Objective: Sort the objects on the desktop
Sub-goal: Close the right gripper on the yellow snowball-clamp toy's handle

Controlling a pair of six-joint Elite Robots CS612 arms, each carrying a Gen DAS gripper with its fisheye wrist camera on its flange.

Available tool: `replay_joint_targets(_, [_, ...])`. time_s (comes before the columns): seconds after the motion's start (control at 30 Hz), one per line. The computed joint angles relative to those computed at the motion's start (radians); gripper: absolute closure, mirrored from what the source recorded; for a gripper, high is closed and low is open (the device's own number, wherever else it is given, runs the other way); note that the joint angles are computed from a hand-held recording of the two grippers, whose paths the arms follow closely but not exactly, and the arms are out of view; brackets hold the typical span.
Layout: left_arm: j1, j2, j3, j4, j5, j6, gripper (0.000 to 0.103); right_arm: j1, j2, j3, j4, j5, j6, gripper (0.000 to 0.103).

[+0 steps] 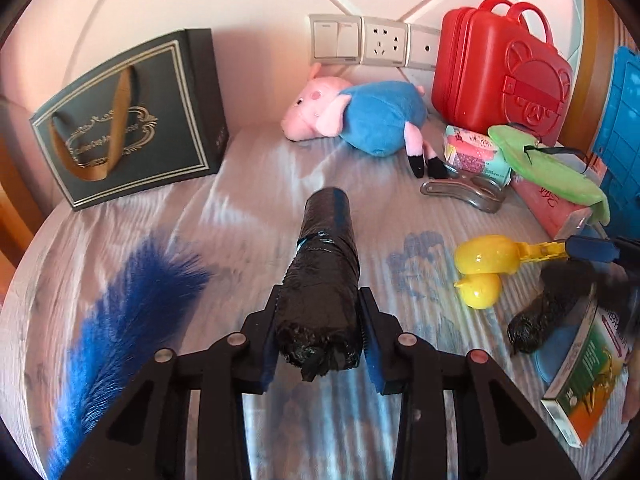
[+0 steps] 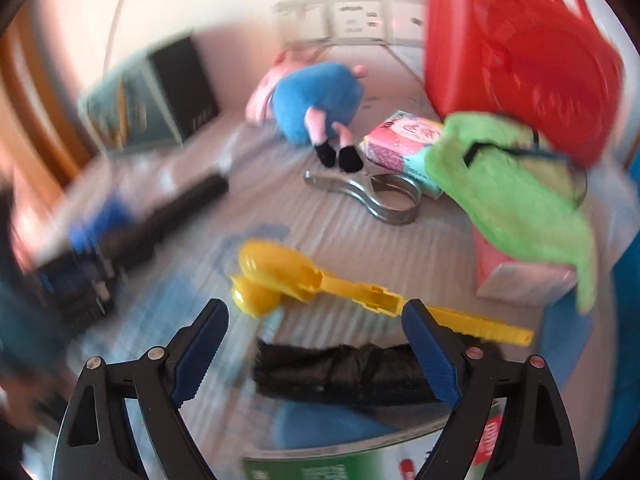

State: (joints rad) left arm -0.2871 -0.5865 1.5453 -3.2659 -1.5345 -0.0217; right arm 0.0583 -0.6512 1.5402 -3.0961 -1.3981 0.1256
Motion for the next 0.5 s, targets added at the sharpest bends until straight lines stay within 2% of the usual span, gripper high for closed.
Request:
replay_joint_targets(0.07, [-0.001, -0.007, 0.011, -0.016, 0.016, 0.015, 0.069, -0.011, 0.004, -0.006, -0.007, 0.007, 0.067, 0.012])
replay_joint_targets(0.13, [0.002, -0.014, 0.017, -0.024, 0.016, 0.016, 0.069, 0.001, 0.013, -0.039, 0.033, -0.073, 0.084, 0.011])
replay_joint_targets(0.17, [0.004, -0.017, 0.020, -0.026, 0.012, 0.013, 0.069, 0.005, 0.018, -0.055, 0.054, -0.084, 0.080, 0.009])
replay_joint_targets(0.27, [0.009, -0.023, 0.029, -0.033, 0.019, 0.011, 0.069, 0.004, 0.040, -0.110, 0.161, 0.001, 0.072, 0.008])
replay_joint_targets(0.37, [0.012, -0.031, 0.039, -0.038, 0.041, 0.011, 0.069, 0.017, 0.072, -0.167, 0.247, 0.021, 0.043, 0.012])
replay_joint_targets(0.4, [0.014, -0.033, 0.041, -0.039, 0.040, 0.009, 0.069, 0.017, 0.074, -0.169, 0.254, 0.060, 0.041, 0.012])
replay_joint_targets(0.43, [0.016, -0.034, 0.042, -0.041, 0.040, 0.009, 0.069, 0.011, 0.072, -0.160, 0.242, 0.134, 0.041, 0.014])
replay_joint_targets(0.47, [0.017, -0.036, 0.042, -0.038, 0.042, 0.010, 0.069, 0.007, 0.064, -0.140, 0.206, 0.166, 0.040, 0.014])
replay_joint_targets(0.5, [0.018, -0.037, 0.043, -0.038, 0.041, 0.010, 0.069, 0.007, 0.054, -0.124, 0.173, 0.156, 0.031, 0.013])
